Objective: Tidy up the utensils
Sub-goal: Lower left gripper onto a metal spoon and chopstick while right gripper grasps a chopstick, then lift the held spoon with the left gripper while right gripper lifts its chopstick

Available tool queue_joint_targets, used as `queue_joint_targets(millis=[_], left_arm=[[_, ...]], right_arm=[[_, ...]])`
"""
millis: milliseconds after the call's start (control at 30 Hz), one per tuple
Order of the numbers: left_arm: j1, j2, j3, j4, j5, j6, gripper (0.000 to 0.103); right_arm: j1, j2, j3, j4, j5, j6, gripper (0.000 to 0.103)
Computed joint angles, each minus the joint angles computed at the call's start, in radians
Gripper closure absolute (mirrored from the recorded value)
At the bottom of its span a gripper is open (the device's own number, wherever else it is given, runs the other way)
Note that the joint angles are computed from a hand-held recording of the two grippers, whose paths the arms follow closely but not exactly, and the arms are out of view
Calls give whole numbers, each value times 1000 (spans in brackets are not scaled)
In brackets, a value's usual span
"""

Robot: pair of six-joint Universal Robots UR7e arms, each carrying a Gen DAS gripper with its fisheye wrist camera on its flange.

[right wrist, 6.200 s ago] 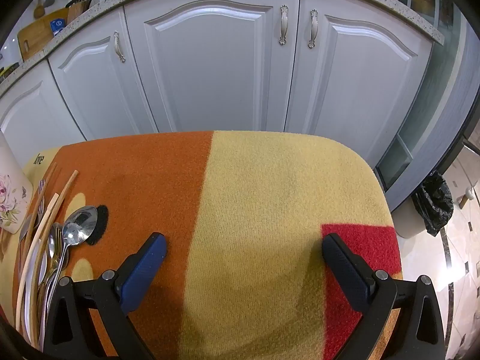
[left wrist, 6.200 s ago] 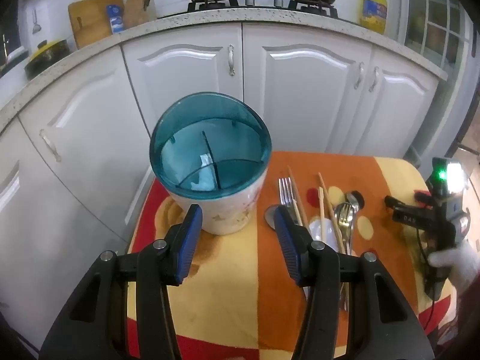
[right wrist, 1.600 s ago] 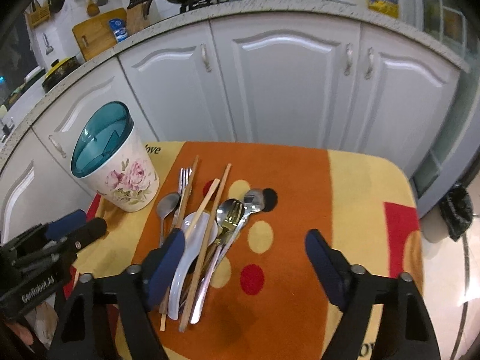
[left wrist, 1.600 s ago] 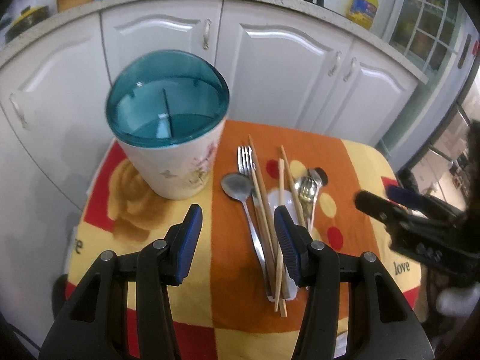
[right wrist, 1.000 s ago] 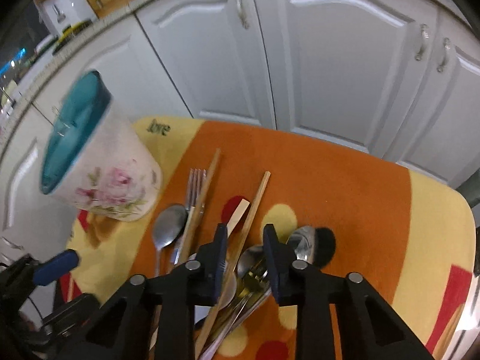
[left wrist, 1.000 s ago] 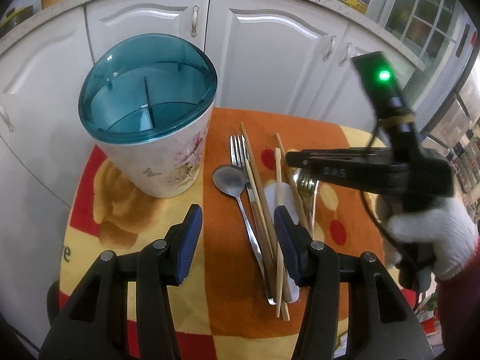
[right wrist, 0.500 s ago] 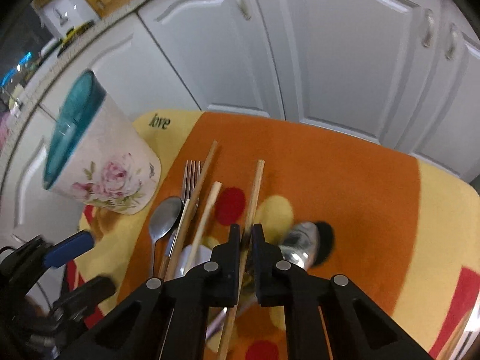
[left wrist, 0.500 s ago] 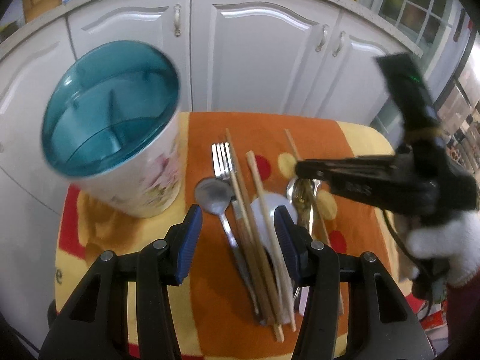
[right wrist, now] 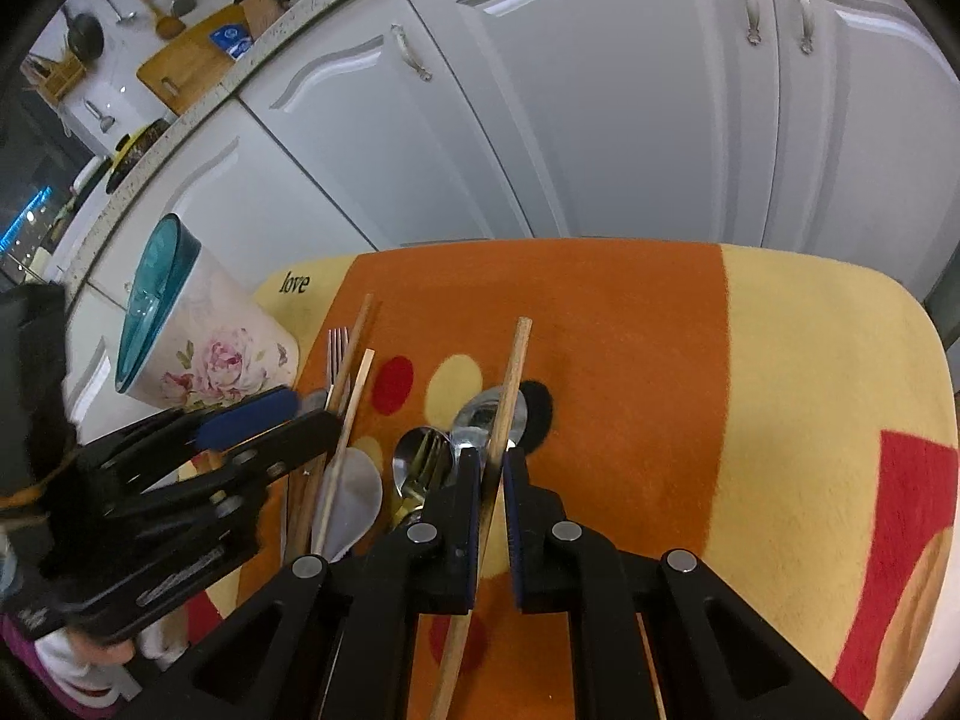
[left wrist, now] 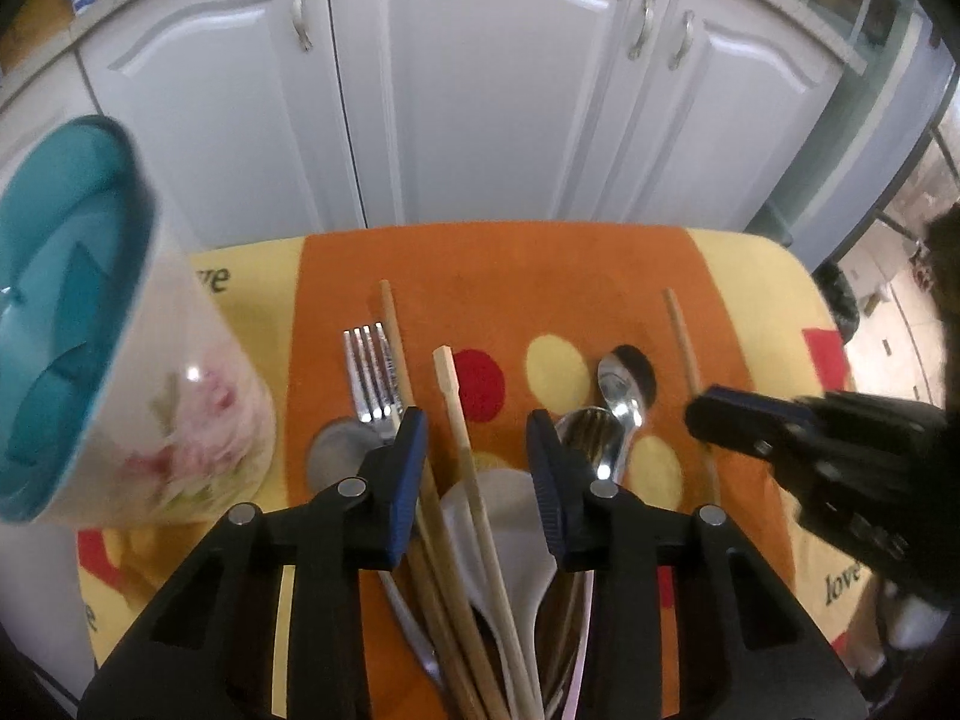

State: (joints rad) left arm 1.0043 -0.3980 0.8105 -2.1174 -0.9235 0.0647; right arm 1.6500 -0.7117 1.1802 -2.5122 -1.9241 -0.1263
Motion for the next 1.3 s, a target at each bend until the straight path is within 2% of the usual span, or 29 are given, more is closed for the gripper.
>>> queue_joint_targets(millis=[167, 300, 367, 400, 567, 733, 867, 967, 1133, 1200, 1267, 1300], left_arm=[[10, 70, -121, 138, 25, -42, 76], [18, 91, -162, 182, 15, -67, 78], [19, 89, -170, 192, -3, -74, 95], [23, 84, -170, 191, -29, -76, 97], [27, -24, -26, 70, -166, -52, 98], [24, -102, 68, -4, -226, -12, 99], [13, -139, 127, -42, -218, -11, 99], [15, -160, 150, -62, -217, -15, 99], [11, -167, 165, -86, -213, -19, 99], [9, -173, 174, -91, -212, -22, 99], [8, -174, 175, -93, -210, -22, 99], [7, -176, 178, -95, -211, -21, 99]], right_arm=[[-7, -14, 31, -30, 20, 5, 96], [-14, -28, 50, -42, 34, 14, 96], [-15, -29, 54, -47, 37, 15, 96], [-15, -31, 57, -50, 39, 15, 96], [-7, -47, 84, -93, 51, 18, 96], [10, -64, 109, -128, 57, 6, 96], [21, -54, 97, -111, 19, -5, 96], [20, -25, 65, -93, -62, 8, 96], [3, 22, -1, -17, -94, 50, 86], [2, 46, -36, 7, -100, 53, 74], [9, 73, -62, -11, -131, 20, 75], [14, 87, -83, 5, -156, 4, 79]])
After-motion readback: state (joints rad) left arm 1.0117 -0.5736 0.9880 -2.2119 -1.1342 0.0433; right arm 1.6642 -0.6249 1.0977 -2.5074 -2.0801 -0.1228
